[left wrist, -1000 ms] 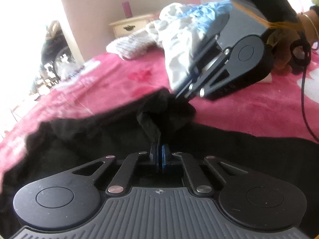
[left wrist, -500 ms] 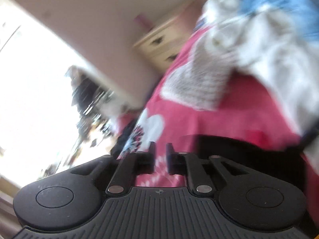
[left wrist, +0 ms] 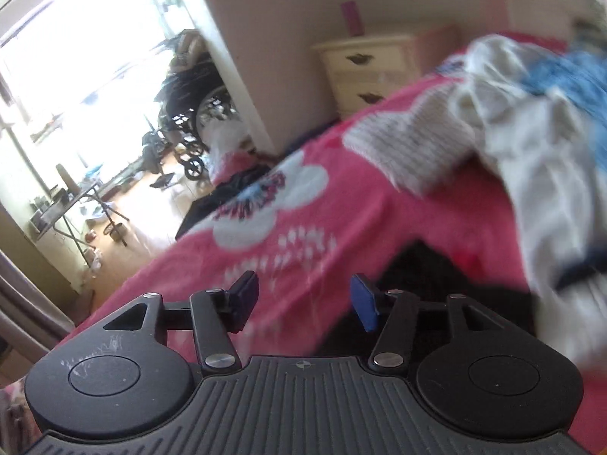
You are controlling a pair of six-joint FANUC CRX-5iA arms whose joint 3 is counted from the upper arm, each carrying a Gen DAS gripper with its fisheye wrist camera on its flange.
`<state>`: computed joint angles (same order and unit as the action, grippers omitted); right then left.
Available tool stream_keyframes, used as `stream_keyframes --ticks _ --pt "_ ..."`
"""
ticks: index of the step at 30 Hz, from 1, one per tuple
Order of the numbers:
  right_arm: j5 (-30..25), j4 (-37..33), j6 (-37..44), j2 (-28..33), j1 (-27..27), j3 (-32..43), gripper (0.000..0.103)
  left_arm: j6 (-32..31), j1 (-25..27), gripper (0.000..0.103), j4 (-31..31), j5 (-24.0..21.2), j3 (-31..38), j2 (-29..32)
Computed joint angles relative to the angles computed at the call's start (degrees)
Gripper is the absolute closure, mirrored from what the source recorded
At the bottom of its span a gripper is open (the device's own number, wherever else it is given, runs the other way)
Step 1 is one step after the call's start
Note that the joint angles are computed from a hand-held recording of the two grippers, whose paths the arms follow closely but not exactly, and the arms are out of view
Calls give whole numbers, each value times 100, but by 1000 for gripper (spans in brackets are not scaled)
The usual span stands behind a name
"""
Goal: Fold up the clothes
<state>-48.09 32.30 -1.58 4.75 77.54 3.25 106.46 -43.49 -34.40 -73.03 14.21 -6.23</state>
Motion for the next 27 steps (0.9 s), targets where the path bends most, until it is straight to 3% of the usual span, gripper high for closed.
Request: stream_keyframes --ticks 4,7,8,12,16,18,21,23,27 --pt "-802 -880 1359 650 -140 1107 78 171 210 49 762 -434 -497 -558" --pt "-1154 -1336 1851 984 -303 1624 79 678 257 49 1094 -350 -1104 -989" --pt "-1202 -1411 1886 1034 -333 1709 100 912 186 49 1049 -311 -1262 -1079" --pt "-1327 -1156 1476 1051 -276 1778 101 1932 -124 49 617 -279 -1667 -1288" --pt "-2113 -1292 919 1231 -316 2052 100 2476 -300 49 220 -347 -1847 -1299" --pt "-2188 -1249 808 1246 -300 2090 97 2579 -284 49 199 -301 -1936 -1375" --pt "-2236 -692 765 1311 -154 2161 83 2700 -301 48 138 -191 -2044 -1444" --pt "-2214 -341 900 1461 -137 2326 64 2808 -359 48 69 -181 -2085 -1464" --pt "-2115 -523 1751 2085 -445 3113 61 3069 -481 47 -82 -140 -2172 -1498"
